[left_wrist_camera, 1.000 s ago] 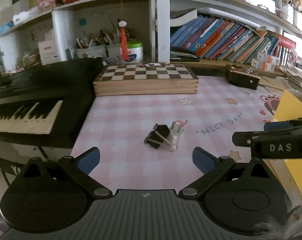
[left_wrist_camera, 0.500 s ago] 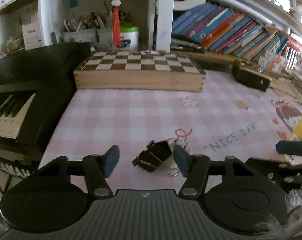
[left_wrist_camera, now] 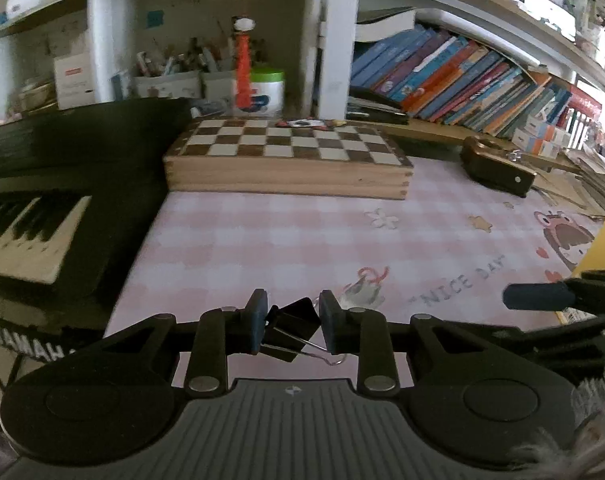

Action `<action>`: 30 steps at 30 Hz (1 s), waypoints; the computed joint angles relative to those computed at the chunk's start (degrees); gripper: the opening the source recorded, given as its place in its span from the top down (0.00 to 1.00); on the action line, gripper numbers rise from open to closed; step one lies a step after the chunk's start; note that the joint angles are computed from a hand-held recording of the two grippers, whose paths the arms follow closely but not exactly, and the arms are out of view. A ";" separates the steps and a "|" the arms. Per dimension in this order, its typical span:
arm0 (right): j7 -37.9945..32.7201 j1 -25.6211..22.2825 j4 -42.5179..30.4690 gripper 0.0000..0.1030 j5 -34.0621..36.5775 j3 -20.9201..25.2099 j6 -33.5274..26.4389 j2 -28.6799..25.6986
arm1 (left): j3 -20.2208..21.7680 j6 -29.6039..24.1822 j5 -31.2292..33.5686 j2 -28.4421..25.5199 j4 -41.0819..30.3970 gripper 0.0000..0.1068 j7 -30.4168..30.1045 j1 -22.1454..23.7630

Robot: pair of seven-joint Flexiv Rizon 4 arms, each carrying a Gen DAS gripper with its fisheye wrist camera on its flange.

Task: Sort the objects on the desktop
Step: 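Grasp the black binder clip with the left tool while the right tool grasps the white plug adapter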

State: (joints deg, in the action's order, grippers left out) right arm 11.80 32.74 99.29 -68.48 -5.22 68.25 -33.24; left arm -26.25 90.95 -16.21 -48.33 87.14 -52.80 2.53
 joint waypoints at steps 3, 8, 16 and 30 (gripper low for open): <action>-4.50 -0.62 -2.63 0.25 2.00 0.77 1.73 -2.22 | 0.59 0.65 -0.59 1.42 2.24 0.76 -1.49 0.74; -13.29 0.39 -7.51 0.28 4.95 -0.75 4.38 -6.23 | 2.99 0.84 -1.05 2.95 4.30 0.76 -4.35 0.49; -22.54 2.41 -12.17 0.47 13.82 -2.74 3.64 -10.86 | 2.28 2.15 0.27 4.26 6.14 0.76 -6.10 1.80; -12.98 8.72 -5.34 0.76 7.94 -12.93 9.55 -5.82 | -6.43 4.74 3.56 6.02 10.68 0.76 -5.52 8.67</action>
